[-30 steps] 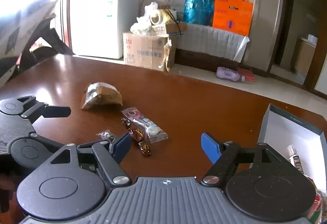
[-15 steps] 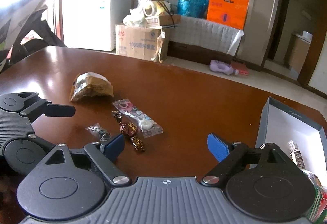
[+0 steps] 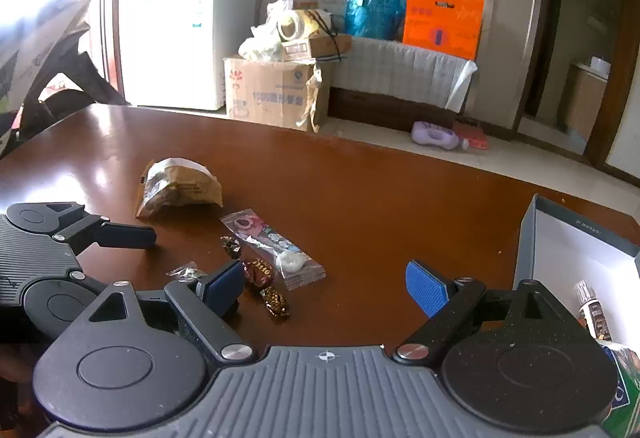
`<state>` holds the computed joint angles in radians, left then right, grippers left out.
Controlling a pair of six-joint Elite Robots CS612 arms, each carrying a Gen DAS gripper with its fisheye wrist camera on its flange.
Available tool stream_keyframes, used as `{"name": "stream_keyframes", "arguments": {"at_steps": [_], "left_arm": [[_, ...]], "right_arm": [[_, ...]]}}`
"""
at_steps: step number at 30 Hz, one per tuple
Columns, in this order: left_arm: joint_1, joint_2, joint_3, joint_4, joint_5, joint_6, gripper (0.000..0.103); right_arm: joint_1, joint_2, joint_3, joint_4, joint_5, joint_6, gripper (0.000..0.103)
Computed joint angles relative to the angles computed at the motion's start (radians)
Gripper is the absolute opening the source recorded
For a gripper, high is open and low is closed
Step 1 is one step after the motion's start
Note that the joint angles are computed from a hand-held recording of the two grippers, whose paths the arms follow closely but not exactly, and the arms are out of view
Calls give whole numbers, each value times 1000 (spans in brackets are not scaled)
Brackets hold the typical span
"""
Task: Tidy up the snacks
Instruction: 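Move both open tools back to the remaining candies and nut pouch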
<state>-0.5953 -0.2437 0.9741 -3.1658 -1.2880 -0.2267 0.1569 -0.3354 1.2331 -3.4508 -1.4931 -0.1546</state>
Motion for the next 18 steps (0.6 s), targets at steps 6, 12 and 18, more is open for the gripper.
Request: {"name": "stream_keyframes", "arguments": {"at_steps": [6,12,18], "left_arm": [[5,3,-7,6,-6,-9,93],[9,5,-12,18,-6,-11,99],[12,1,-4,20,12,-14,100]], "right_arm": [[0,4,-5,-4,-21,20,88],[-1,6,-8,1,-9,18,88],[3,12,-25,15,22,20,88]]}}
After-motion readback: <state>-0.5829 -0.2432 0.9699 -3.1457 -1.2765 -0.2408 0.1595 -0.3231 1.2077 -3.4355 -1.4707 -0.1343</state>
